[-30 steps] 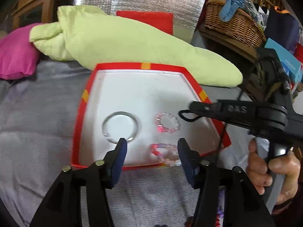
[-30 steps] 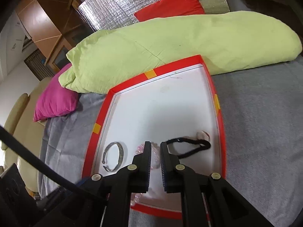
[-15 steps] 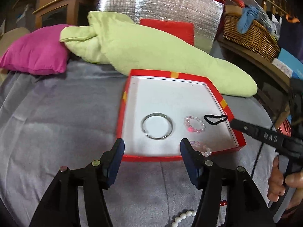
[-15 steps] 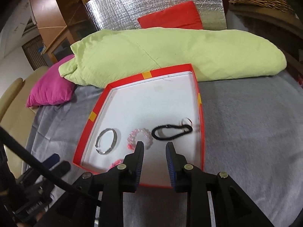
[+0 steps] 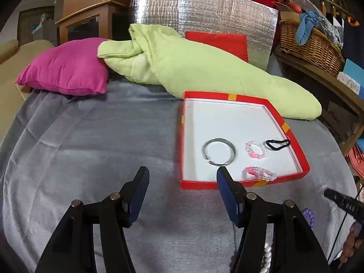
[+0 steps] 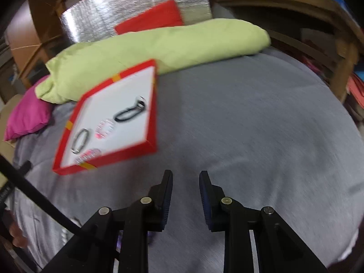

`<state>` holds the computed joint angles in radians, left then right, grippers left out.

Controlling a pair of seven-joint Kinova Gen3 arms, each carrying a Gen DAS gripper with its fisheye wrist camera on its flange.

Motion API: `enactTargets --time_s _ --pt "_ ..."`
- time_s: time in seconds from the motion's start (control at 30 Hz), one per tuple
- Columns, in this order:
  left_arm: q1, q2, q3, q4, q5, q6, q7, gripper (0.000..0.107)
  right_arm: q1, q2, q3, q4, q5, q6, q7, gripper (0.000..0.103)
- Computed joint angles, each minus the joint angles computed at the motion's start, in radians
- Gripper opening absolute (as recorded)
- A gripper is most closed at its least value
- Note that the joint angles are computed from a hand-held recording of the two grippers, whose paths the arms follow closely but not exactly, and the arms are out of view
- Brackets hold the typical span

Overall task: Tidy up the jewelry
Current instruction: 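Move both tools back toward the bracelets on the cloth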

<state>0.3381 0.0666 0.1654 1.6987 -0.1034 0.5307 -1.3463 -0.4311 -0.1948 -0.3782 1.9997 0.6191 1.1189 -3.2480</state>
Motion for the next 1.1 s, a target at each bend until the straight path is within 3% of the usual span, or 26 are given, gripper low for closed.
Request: enactTargets --time_s 0.17,0.4,0.57,0.77,0.97,1.1 --pt "-0.040 -0.030 -0.011 0.023 0.078 -0.001 -0.080 0.063 -0.045 0.018 -0.045 -0.036 -0.022 0.099 0.012 0.026" --pt "-0.070 -0.051 -0.018 0.042 0.101 -0.005 -0.127 0.063 -0.126 0.050 -0.054 -0.064 -0.024 0.161 0.017 0.028" --pt "-0.080 -0.057 -0.018 0.046 0.112 -0.005 -0.144 0.063 -0.146 0.046 -0.033 -0.055 -0.036 0.140 0.032 0.028" --pt "-0.056 -0.058 0.000 0.060 0.004 0.006 -0.093 0.063 -0.144 0.022 -0.032 -0.027 -0.051 0.106 0.041 0.028" --pt "-0.052 -0.110 0.003 0.121 0.009 0.016 -0.148 0.063 -0.129 -0.012 -0.051 -0.006 -0.064 0.066 0.053 0.029" --pt "-0.057 -0.158 -0.019 0.171 0.104 0.037 -0.257 0.063 -0.109 -0.040 -0.069 0.007 -0.070 0.042 0.056 0.042"
